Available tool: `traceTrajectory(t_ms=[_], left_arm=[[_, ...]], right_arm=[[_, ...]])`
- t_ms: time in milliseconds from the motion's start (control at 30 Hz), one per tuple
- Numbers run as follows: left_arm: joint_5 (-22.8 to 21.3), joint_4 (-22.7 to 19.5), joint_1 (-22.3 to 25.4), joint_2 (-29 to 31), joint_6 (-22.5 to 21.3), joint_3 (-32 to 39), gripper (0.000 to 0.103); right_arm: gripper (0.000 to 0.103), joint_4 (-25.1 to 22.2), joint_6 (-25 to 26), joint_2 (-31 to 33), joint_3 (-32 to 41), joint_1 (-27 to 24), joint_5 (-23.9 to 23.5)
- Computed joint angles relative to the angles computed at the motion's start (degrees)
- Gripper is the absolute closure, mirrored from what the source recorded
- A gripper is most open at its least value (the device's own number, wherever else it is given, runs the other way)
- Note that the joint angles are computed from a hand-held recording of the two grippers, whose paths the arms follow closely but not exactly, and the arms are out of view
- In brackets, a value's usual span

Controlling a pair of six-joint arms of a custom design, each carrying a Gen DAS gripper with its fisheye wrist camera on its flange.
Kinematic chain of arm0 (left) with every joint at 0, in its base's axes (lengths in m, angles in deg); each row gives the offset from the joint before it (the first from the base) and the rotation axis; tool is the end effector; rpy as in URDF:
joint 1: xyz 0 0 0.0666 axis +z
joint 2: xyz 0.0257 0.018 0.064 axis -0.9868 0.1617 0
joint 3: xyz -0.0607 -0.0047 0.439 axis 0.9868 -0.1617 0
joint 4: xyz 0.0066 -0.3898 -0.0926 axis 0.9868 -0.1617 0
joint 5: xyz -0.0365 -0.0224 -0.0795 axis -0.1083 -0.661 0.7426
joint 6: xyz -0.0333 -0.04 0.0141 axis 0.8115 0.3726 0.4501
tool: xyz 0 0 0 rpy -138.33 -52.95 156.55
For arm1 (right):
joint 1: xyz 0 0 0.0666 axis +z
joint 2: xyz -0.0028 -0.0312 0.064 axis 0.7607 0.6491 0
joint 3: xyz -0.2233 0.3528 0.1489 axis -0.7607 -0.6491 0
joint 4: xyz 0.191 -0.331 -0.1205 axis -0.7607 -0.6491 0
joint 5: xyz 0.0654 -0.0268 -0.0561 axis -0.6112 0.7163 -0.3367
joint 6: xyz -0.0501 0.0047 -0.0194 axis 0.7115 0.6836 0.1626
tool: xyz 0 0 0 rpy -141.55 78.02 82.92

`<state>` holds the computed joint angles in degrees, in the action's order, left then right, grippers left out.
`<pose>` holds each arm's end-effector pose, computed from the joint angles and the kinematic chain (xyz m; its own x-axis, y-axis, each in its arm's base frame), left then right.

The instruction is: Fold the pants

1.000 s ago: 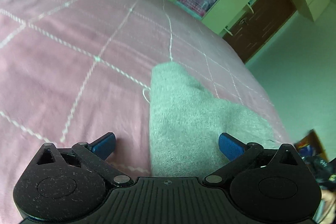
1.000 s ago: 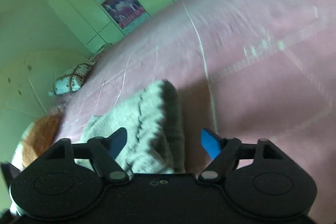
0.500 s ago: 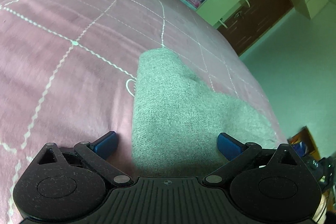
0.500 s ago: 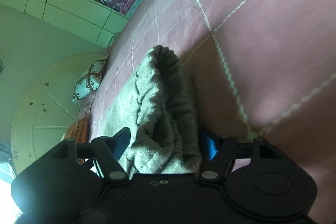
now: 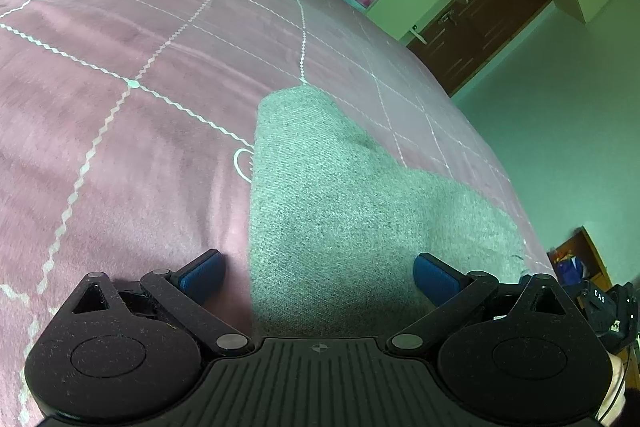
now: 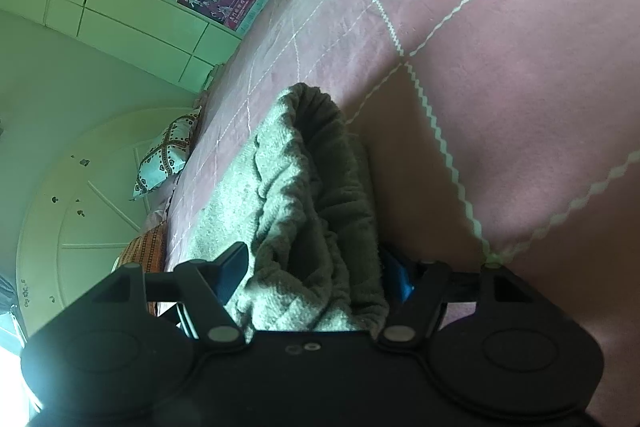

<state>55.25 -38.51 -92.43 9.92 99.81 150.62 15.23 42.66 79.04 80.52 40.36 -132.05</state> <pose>0.5153 -0.1122 0.3301 -0.6356 -0.5110 -0.5787 -0.1276 0.8088 -0.5740 0.5227 -0.0564 0.3766 -0.8709 0.3526 -0.3423 -0.0716 0.5981 0.7982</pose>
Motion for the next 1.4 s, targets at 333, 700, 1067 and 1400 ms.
traceTrajectory(t_ms=[333,700,1067,1400], left_arm=[[5.4,-0.2,1.9,1.2,1.2,1.3,0.002],[17.8,7.1,6.2,5.4,13.1,1.8,0.026],[15.5,18.8,5.0,3.1,19.8,-4.7,0.076],[15.4,22.5,7.1,1.8,19.9,-4.1,0.076]], right_arm=[[0.040,-0.9,0.0,0.6,0.7,-0.3,-0.9],[0.043,-4.0,1.5,3.5,3.8,-0.1,-2.6],[0.071,-9.7,14.2,1.8,5.8,1.3,0.5],[0.072,-10.9,17.3,2.6,12.0,3.8,-1.3]])
